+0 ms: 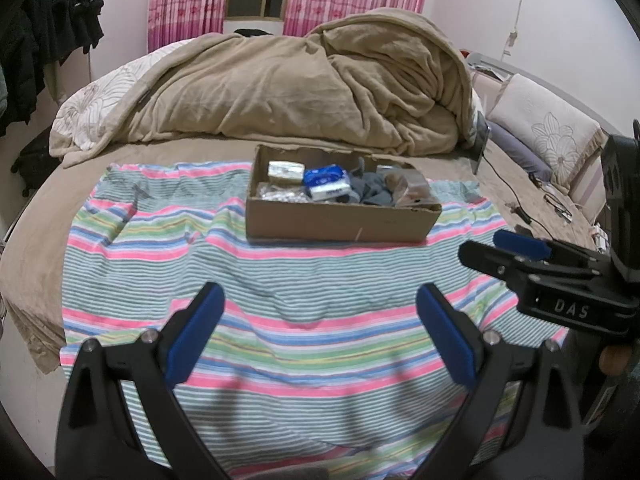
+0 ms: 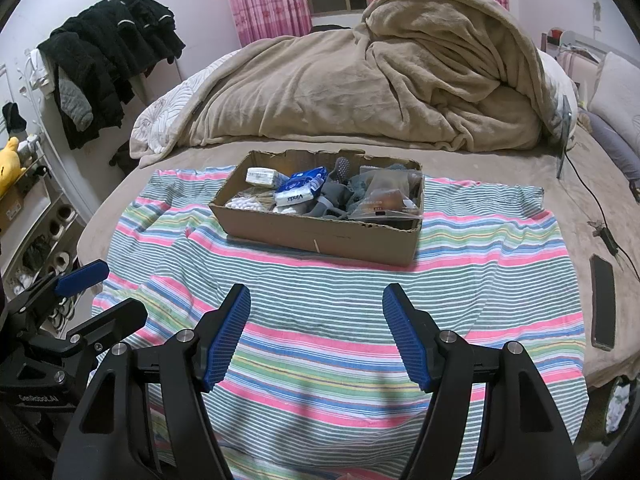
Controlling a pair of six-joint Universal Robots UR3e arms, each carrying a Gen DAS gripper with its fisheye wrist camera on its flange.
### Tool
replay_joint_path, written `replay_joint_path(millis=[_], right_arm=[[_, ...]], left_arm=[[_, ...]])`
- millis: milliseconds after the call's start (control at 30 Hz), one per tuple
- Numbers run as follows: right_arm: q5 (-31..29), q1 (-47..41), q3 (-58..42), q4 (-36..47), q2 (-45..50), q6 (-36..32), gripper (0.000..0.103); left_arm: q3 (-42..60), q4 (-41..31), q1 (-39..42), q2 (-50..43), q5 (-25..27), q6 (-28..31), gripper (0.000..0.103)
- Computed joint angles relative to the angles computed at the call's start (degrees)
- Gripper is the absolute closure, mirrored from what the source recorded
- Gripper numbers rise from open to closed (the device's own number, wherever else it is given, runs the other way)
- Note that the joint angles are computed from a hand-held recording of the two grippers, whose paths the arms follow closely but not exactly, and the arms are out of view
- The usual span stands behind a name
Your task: Organize objects
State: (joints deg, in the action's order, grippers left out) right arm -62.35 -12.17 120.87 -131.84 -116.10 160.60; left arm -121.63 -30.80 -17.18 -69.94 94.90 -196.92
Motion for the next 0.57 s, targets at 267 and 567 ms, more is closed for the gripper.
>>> replay_joint_path(millis=[267,567], right_arm=[[-0.2,0.2,0.0,-0.2,0.3,0.3,0.031],[-0.6,0.9,-0.4,-1.5,2.2,0.6,0.031]], left_arm=[[-0.3,0.0,0.6,-0.3,-0.9,0.0,0.005],[-0.7,1.1,2.5,-1.1,-2.9,1.8,0.005]])
